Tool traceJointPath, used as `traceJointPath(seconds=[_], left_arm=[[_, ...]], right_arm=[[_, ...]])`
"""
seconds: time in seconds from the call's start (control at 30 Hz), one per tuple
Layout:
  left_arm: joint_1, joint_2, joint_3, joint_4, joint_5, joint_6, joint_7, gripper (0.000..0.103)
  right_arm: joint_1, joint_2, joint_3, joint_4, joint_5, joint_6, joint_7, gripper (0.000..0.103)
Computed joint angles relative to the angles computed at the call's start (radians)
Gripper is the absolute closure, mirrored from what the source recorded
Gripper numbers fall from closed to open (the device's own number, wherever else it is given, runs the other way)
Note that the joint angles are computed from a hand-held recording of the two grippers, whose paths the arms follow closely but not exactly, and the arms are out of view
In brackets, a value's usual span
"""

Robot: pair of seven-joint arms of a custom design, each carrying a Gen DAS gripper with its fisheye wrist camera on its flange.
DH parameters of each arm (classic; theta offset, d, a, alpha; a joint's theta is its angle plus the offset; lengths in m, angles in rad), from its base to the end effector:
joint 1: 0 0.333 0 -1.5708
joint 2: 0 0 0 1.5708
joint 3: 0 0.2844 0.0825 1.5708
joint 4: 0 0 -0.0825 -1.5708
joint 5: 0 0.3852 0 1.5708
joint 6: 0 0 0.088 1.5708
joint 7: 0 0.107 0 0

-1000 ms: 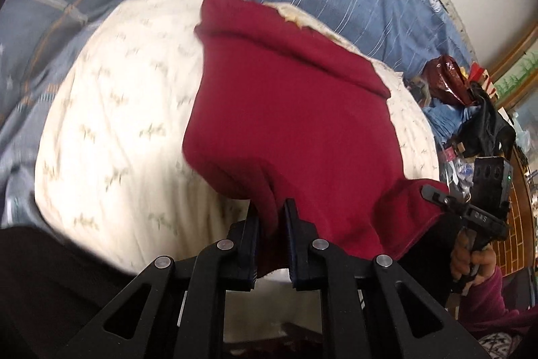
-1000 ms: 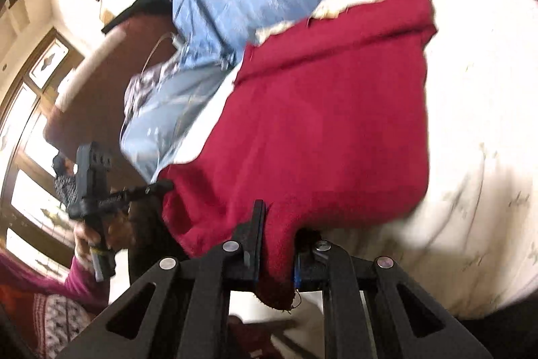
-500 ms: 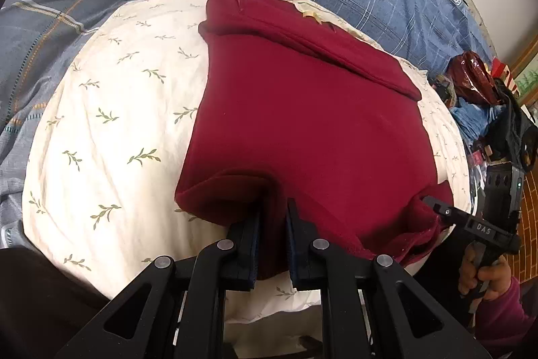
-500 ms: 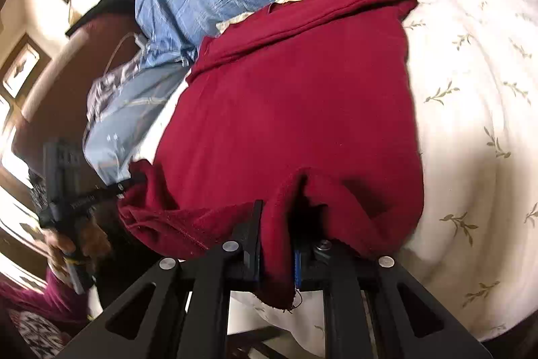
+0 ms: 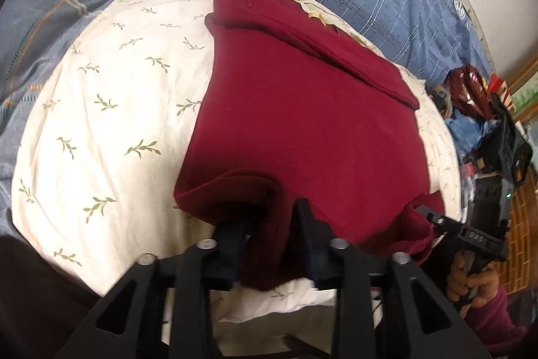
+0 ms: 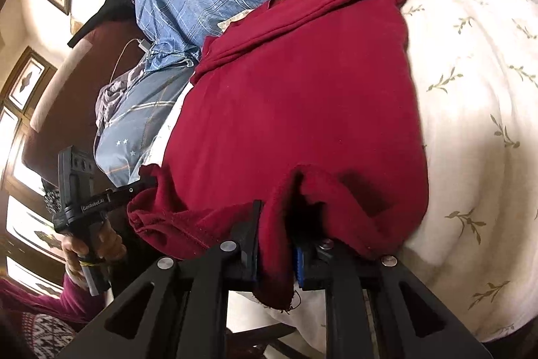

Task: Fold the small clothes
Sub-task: 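Lift the hem with both grippers and fold it up onto the collar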

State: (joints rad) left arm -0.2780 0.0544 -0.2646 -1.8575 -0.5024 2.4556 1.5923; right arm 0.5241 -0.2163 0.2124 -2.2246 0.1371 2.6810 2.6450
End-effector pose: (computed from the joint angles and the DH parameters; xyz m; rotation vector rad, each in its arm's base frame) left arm 0.5314 -0.3169 0.5164 1.7528 -2.2696 1.0048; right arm 0.3991 0.3633 0.5084 -1.3400 2.0853 0.1728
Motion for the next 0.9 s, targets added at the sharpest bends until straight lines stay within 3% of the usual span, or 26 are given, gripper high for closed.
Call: traceJointPath(seconds=[0.1, 0.2, 0.33, 0.43, 0.6, 0.9], left_arm=[[-0.001, 0.000, -0.003, -0.003, -0.028, 0.011, 0.027, 0.053], [-0.012, 0.000, -0.006, -0.010, 0.035, 0.029, 0.007, 0.054], [-0.011, -0.009, -0.004, -0.019, 0.015, 0.023, 0.019, 0.056], [-0.009, -0.017, -0.001, -0.028, 0.018, 0.022, 0.021, 0.063], [-0.012, -0.039, 0.002, -0.044, 0.041, 0.038, 0.014, 0.084], [-0.027, -0.079, 0.007, -0.056, 0.094, 0.144, -0.001, 0.089]], right_arm=[[0.001, 0.001, -0.001, -0.005, 0.012, 0.013, 0.009, 0.087], [0.001, 0.002, -0.002, -0.012, 0.022, 0.032, 0.024, 0.087], [-0.003, 0.006, 0.001, 0.008, 0.003, 0.006, 0.026, 0.087], [-0.009, 0.006, 0.009, 0.026, -0.040, 0.004, 0.023, 0.086], [-0.016, 0.004, 0.015, 0.059, -0.096, -0.021, 0.019, 0.089], [-0.050, 0.008, 0.023, 0.119, -0.213, -0.038, 0.055, 0.090]])
